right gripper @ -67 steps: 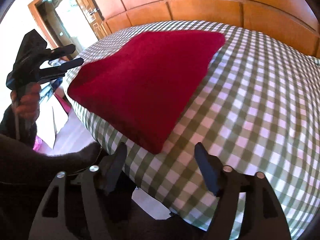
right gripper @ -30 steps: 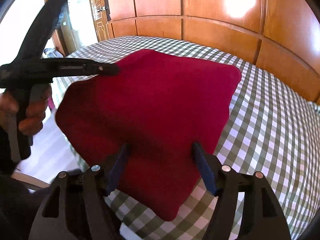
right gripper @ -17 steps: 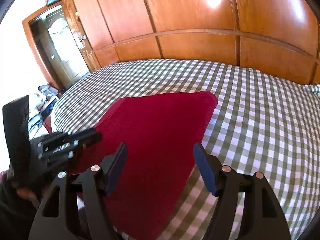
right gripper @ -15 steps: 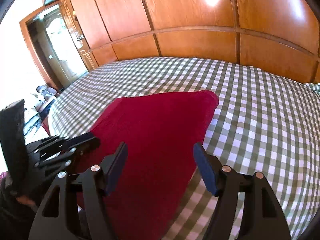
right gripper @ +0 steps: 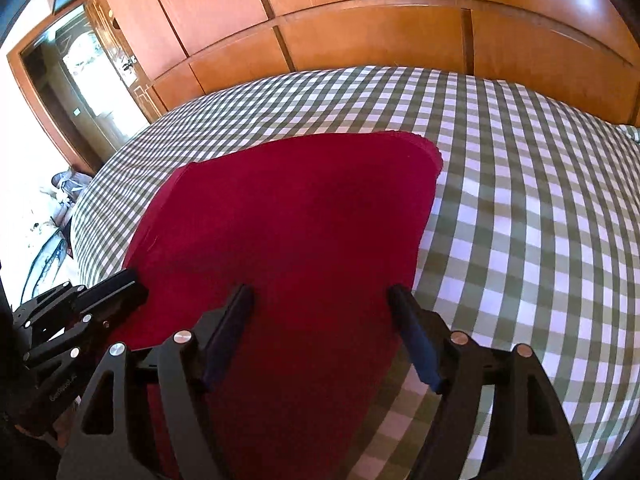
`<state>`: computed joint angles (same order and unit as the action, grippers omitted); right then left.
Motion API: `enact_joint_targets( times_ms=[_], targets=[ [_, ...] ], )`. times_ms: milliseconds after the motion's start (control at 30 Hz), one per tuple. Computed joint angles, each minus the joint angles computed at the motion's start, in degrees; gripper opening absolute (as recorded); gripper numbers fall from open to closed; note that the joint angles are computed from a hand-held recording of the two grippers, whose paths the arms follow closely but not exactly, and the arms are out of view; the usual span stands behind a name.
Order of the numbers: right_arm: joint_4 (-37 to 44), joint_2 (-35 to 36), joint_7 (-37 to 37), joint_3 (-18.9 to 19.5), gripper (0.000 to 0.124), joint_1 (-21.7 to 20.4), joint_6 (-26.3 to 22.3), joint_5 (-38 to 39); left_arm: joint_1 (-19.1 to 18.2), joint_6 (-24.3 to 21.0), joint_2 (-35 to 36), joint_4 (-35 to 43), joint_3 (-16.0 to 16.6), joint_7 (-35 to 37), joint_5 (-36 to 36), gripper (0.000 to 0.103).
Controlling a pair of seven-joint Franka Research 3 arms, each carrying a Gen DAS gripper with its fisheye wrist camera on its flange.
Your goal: Fold small clothes
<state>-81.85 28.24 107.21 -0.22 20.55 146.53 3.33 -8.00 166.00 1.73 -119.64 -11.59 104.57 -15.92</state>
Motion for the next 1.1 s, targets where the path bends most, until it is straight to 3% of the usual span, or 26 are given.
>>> enact_joint_targets(
  times_ms=[267, 367, 433, 500, 567, 633, 667, 733, 767, 867, 933, 1100],
  targets=[
    [-3.23, -2.66, 2.11, -0.60, 0.084, 0.10, 1.42, -0.05, -0.34, 0.37, -1.70, -0.89, 0.46, 2.03, -2.89, 0.016],
    [-5.71, -4.91, 2.81, -0.41, 0.086, -0.28, 1.92, 0.16, -0.74, 0.61, -2.63, -1.38, 0.90, 4.29, -5.66, 0.027],
    [-7.85, -6.67, 3.24, -0.27, 0.087, -0.58, 2.62, 0.32, -0.91, 2.08, -3.42, -2.28, 1.23, 2.42, -3.50, 0.039],
    [-9.90, -8.33, 3.24, 0.14, 0.088, -1.12, 3.20, 0.99, -1.40, 2.80, -4.15, -2.83, 1.79, 3.39, -4.60, 0.042],
    [-13.10, -10.68, 2.14, 1.25, 0.090, -2.43, 4.45, 3.68, -1.62, 3.36, -4.44, -3.14, 2.29, 2.79, -3.86, 0.044],
    [-16.26, -12.89, -0.44, 2.96, 0.091, -4.44, 5.70, 8.85, -1.75, 3.99, -4.61, -3.46, 2.74, 2.22, -3.46, 0.059],
    [-17.48, -13.69, -2.02, 3.71, 0.092, -5.40, 6.09, 11.73, -1.79, 4.22, -4.58, -3.53, 2.95, 1.99, -3.38, 0.060],
    [-19.43, -14.91, -7.19, 5.73, 0.092, -7.98, 6.05, 20.50, -2.06, 2.76, -4.19, -2.83, 3.53, 3.73, -5.88, 0.061],
    [-19.97, -15.17, -9.54, 6.38, 0.092, -8.98, 5.55, 24.58, -2.15, 1.52, -3.85, -2.23, 3.73, 5.24, -7.86, 0.069],
    [-21.21, -15.80, -16.14, 7.30, 0.092, -10.94, 3.75, 34.65, -1.50, -3.97, -2.03, 0.63, 3.91, 11.96, -17.70, 0.071],
    [-21.94, -16.15, -19.64, 7.26, 0.092, -11.57, 2.81, 39.73, 0.19, -10.08, 0.16, 3.78, 3.60, 14.76, -23.51, 0.071],
    [-19.80, -14.35, -25.17, 7.00, 0.092, -11.83, -0.73, 46.51, 4.72, -19.89, 4.96, 9.31, 1.41, 20.33, -30.81, 0.073]
  ],
)
